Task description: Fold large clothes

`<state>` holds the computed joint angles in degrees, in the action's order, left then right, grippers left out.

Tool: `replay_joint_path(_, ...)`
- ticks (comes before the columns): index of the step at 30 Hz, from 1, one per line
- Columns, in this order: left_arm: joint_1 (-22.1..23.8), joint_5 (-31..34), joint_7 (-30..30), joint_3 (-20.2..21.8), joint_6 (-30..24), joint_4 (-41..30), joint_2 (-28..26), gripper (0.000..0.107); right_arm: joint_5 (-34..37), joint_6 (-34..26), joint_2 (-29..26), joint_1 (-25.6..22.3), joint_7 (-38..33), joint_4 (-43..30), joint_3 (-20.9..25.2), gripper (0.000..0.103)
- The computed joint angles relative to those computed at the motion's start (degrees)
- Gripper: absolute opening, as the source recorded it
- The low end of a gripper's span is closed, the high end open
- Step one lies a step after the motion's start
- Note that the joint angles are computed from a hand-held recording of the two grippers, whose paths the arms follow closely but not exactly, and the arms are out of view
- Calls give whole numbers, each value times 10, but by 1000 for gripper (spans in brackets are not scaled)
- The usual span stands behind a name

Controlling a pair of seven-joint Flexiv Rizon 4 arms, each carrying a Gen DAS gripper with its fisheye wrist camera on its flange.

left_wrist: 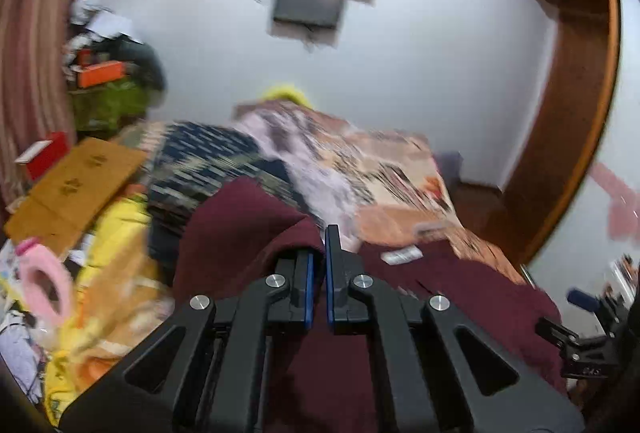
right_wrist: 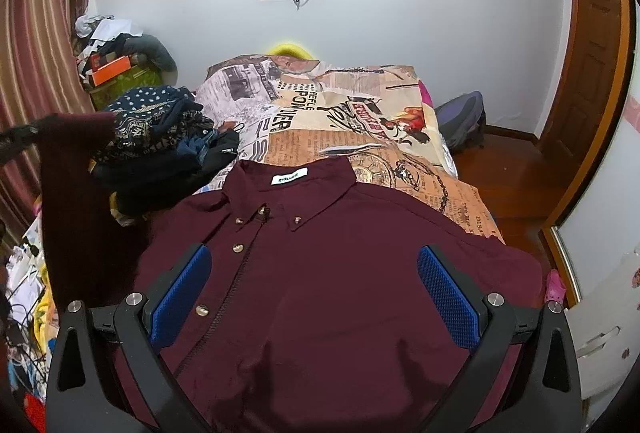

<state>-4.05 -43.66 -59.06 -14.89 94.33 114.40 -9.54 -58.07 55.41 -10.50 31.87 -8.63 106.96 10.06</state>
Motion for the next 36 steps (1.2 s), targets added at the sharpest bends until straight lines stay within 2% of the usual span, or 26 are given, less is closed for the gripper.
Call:
replay_joint_path(4, -49, 84, -59, 39, -73, -33, -31, 3, 11, 2, 6, -6, -14, 11, 1, 102)
replay_joint_path(12, -93, 182, -90, 51, -218, -72, -76, 3, 31, -8, 21, -15, -22, 35, 9, 102)
replay_joint_path(17, -119, 255, -138, 77, -275, -81, -80, 9, 42, -21, 25, -17, -30, 40, 13, 102)
replay_joint_path(18, -119, 261, -141, 78, -278, -78, -77, 11, 43, -23, 25, -17, -31, 40, 13, 102)
replay_joint_path(21, -110, 246, -124, 67, -272, -59, -62, 34, 44, -24, 23, -17, -33, 37, 13, 102)
replay_joint_path(22, -114, 257, -132, 73, -264, -52, -53, 49, 42, -24, 23, -17, -32, 36, 13, 102)
replay_joint_path(23, -121, 278, -148, 81, -262, -63, -58, 60, 39, -24, 22, -17, -31, 35, 12, 102)
replay_joint_path(28, -123, 328, -188, 103, -235, -59, -39, 62, 13, -15, 16, -13, -25, 22, 8, 102)
replay_joint_path(31, -124, 371, -238, 126, -215, -62, -32, 70, -2, -11, 5, -7, -32, 6, 5, 102)
replay_joint_path(36, -104, 417, -303, 154, -180, -47, -1, 73, -10, 2, -22, 6, -61, -28, 0, 102)
